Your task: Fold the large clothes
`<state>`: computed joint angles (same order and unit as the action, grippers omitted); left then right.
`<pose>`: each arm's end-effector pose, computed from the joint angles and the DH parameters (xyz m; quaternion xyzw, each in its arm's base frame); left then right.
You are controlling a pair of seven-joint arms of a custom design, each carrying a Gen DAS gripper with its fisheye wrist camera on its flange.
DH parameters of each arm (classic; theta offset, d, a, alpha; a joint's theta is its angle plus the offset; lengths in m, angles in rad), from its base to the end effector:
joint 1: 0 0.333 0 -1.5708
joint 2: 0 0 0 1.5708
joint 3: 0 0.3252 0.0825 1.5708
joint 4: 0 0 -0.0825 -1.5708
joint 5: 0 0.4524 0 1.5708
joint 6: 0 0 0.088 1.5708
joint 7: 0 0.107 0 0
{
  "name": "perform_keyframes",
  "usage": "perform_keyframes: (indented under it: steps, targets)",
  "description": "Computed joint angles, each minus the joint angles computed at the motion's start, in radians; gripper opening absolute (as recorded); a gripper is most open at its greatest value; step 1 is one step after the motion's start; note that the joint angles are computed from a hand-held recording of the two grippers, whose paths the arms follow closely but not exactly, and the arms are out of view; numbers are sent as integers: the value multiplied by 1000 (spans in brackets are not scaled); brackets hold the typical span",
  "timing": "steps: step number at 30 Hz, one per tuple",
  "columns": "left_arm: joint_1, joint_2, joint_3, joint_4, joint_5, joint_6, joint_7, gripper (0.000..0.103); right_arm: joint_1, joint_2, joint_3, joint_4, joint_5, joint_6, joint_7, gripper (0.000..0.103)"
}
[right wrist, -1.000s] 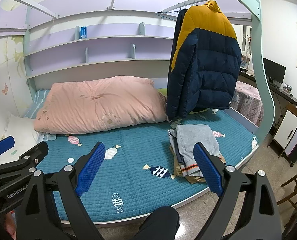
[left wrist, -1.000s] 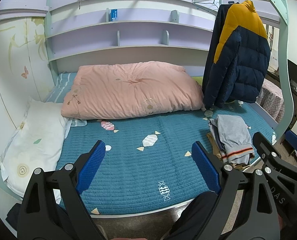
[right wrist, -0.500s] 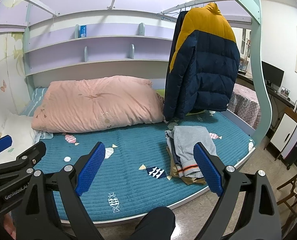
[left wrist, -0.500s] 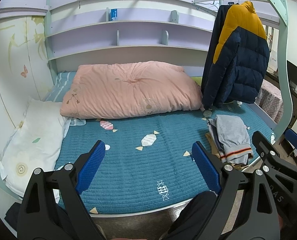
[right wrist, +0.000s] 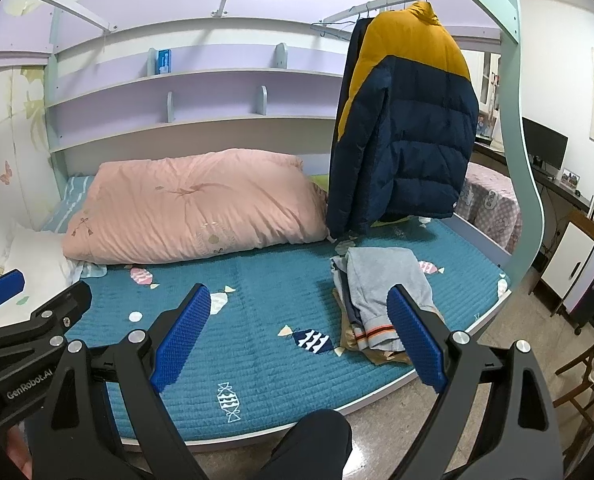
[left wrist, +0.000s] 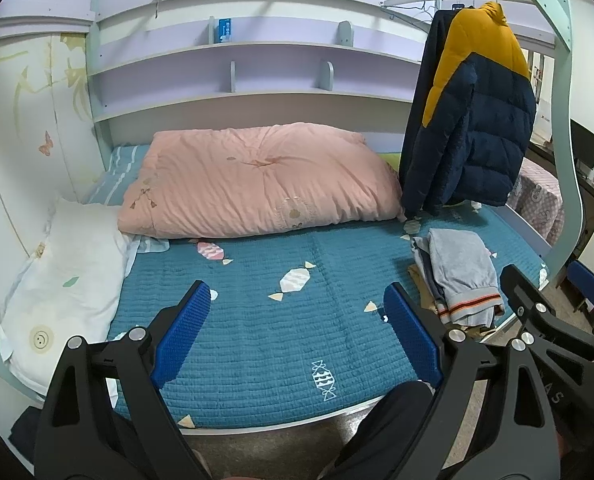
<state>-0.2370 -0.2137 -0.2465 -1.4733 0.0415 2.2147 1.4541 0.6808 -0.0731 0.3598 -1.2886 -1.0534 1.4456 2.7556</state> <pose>0.4834 -0.2816 0.8913 -0.4925 0.7397 -0.3828 0.2524 0.3524 0.4262 0.8694 -0.4690 0.7217 -0.4414 0.2539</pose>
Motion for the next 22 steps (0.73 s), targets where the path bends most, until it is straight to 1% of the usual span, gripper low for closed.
perform_keyframes:
  steps: [7,17,20,22]
  targets:
    - [-1,-9,-2,-12,5,19,-14,89,-3,-5,0,-9,3,7,3,87]
    - [-1,-9,-3,-3,1,-3,-34,89,-14,-17,3,-24,14,24,6,87]
    - [1,-9,-6,-2,13,-6,-43,89,-6,-3,15,-8,3,4,16,87]
    - [0,-14,-5,-9,11,-3,-44,89,-2,-3,12,-8,4,5,17,87]
